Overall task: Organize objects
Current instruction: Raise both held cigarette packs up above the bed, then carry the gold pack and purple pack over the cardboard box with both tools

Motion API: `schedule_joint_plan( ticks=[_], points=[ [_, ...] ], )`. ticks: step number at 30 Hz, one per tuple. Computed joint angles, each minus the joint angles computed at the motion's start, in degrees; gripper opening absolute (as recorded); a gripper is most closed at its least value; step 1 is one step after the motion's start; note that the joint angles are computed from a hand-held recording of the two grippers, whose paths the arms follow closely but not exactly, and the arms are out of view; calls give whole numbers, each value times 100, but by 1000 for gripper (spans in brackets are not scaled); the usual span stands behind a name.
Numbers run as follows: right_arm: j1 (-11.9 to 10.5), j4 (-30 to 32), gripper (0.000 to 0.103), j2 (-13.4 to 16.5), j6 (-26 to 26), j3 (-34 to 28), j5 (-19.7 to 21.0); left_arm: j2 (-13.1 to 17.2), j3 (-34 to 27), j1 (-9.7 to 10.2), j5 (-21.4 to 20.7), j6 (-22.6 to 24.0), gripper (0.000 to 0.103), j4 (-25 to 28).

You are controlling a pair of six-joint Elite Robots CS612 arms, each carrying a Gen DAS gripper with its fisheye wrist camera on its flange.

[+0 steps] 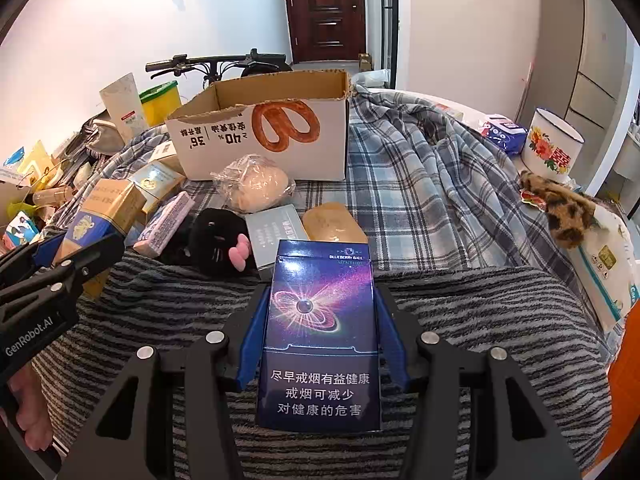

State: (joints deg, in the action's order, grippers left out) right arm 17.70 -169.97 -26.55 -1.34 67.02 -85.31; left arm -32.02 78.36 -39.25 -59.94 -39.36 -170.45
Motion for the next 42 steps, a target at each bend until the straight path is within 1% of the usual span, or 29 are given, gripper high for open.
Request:
schedule_joint_plan(
  ticks=[3,7,11,16,21,23,25,28,30,31,32,33,34,36,37,38,40,42],
  points=[
    [11,-168,50,-45,-26,53,-48,-64,77,-20,97,2,55,-128],
    [19,-418,50,-116,-91,142,-101,-129,137,-49,220,48,55,-453],
    [25,-654,50,-184,-171,182,-151,-186,115,-63,417,271,56,-555],
    [30,-1316,50,-287,-254,276,-257,-283,135,-92,792,586,55,-846],
    [11,-1575,50,-352,-283,256,-241,-382,152,-73,967,916,55,-1162],
    [17,-1789,50,-376,-299,244,-310,-424,138,-53,948,1050,55,-1295],
    [16,-2034,50,-409,-360,244,-348,-464,109,-26,808,1278,55,-1443],
    [19,-2393,50,-458,-390,218,-376,-541,70,31,431,1519,56,-1843],
    [19,-2642,50,-487,-389,167,-352,-558,1,22,513,1697,55,-2038],
    [18,-2764,50,-502,-373,140,-335,-535,-86,-12,769,1897,55,-2197],
    [21,-2894,50,-518,-345,102,-325,-510,-169,-33,934,2040,55,-2305],
    [25,-2993,50,-527,-327,66,-320,-499,-208,-38,963,2108,56,-2392],
    [34,-3075,50,-537,-320,27,-336,-508,-235,-11,834,2140,56,-2533],
    [80,-3274,50,-554,-335,-34,-524,-533,-241,57,495,2032,56,-2758],
    [101,-3447,50,-551,-340,-52,-597,-519,-270,72,499,1991,56,-2889],
    [115,-3618,50,-546,-336,-72,-623,-486,-334,58,685,2071,56,-2960],
    [125,-3730,50,-536,-327,-147,-552,-418,-482,47,963,2370,56,-3067],
    [133,-3723,50,-506,-333,-276,-502,-397,-565,68,955,2481,56,-3138]
  ],
)
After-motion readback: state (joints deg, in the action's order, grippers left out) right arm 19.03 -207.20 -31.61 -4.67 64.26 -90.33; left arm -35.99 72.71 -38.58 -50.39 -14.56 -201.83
